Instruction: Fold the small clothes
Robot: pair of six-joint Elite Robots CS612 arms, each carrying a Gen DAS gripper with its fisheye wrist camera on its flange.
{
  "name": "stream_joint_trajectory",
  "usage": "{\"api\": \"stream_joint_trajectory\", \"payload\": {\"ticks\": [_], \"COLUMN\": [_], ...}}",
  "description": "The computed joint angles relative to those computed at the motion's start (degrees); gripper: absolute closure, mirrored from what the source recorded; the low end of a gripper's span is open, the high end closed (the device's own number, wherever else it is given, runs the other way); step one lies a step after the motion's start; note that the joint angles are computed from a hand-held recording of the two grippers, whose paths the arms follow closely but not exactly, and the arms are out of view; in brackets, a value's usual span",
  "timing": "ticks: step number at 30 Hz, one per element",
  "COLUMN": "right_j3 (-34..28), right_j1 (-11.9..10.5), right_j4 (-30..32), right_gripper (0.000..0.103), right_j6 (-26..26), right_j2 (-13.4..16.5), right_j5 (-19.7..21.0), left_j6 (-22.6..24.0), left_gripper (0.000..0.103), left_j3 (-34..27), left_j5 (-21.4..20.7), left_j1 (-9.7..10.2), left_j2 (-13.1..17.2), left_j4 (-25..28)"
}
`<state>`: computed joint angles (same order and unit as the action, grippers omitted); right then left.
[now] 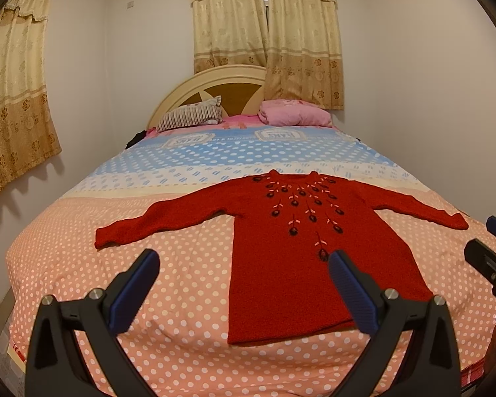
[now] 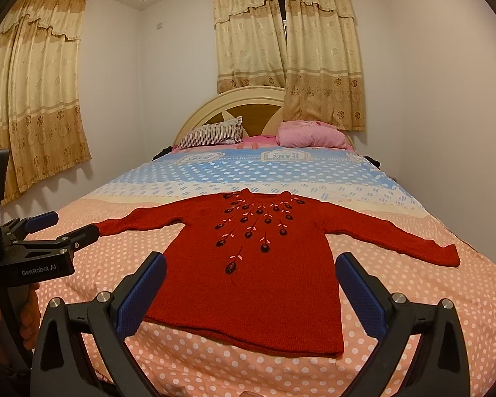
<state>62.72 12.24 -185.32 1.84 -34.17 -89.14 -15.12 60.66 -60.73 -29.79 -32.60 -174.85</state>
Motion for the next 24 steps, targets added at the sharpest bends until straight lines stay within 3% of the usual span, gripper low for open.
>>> {"api": "stream_joint_trajectory", "payload": {"ticks": [24], "right_j3": [0.1], "right_j1": [0.0], "right_j4": [0.1], "right_gripper": [0.001], "right_j6": [0.1], "right_j2": [0.0], "right_j5": [0.0], "left_j6": [-0.3], "left_gripper": [0.000], "left_j3": [0.4], "left_j5": [-0.1], "left_j1": [0.38], "left_j2": [-0.1], "left_j4": [-0.4]}}
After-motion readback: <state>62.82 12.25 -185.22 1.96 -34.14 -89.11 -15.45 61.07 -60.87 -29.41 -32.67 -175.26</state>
